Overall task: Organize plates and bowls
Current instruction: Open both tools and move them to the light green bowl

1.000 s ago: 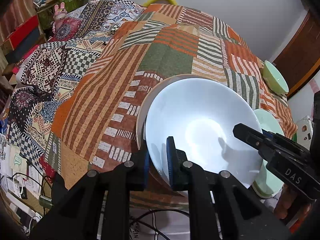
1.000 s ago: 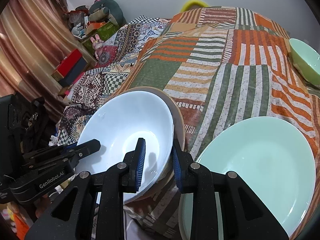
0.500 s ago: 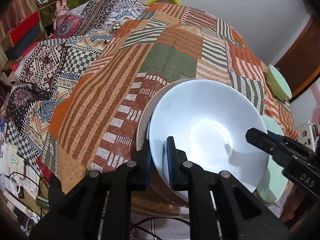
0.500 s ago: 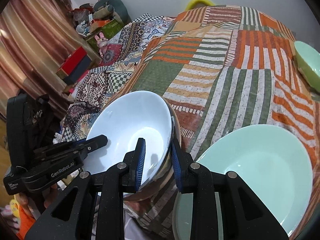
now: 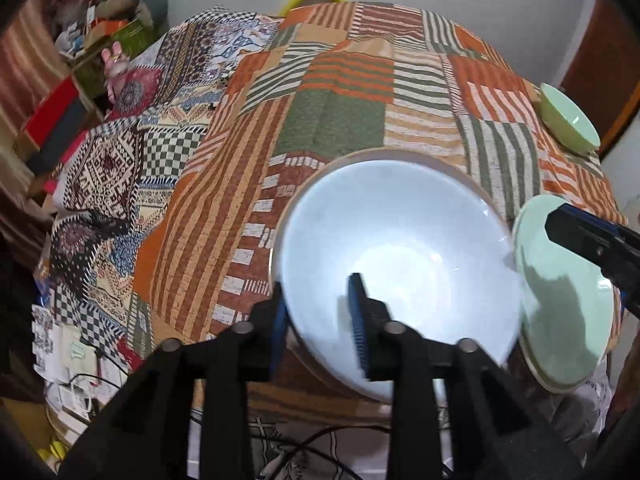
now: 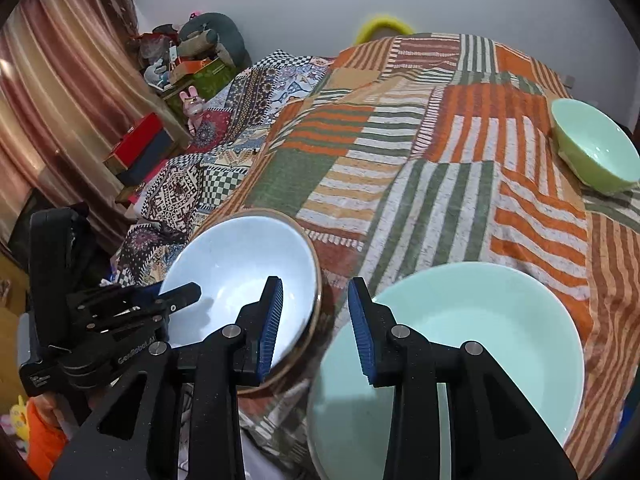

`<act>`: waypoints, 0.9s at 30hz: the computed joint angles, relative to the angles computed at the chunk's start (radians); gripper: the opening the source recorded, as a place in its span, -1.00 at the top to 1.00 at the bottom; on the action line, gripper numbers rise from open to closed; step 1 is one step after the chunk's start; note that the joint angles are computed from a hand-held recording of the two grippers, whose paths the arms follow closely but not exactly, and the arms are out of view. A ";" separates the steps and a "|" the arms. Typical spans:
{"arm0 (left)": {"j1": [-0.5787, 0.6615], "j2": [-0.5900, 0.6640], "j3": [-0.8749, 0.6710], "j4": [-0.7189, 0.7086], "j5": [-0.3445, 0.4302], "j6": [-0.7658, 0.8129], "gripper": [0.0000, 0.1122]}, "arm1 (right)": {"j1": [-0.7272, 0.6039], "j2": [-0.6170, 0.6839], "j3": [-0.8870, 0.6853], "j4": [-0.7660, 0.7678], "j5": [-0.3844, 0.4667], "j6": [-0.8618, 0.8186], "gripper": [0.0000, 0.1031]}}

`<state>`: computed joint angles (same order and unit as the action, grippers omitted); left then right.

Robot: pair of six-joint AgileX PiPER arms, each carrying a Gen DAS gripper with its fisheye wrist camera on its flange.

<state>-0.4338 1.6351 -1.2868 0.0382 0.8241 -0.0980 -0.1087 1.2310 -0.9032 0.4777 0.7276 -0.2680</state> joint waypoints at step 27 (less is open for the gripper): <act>-0.364 0.142 -0.660 0.056 0.046 -0.101 -0.29 | -0.964 -0.087 -0.160 0.370 0.331 -0.563 0.08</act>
<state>-0.7980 1.7775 -1.9472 0.0937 0.8701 -0.1990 -1.0726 1.1438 -1.0637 0.8476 1.0586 -0.8310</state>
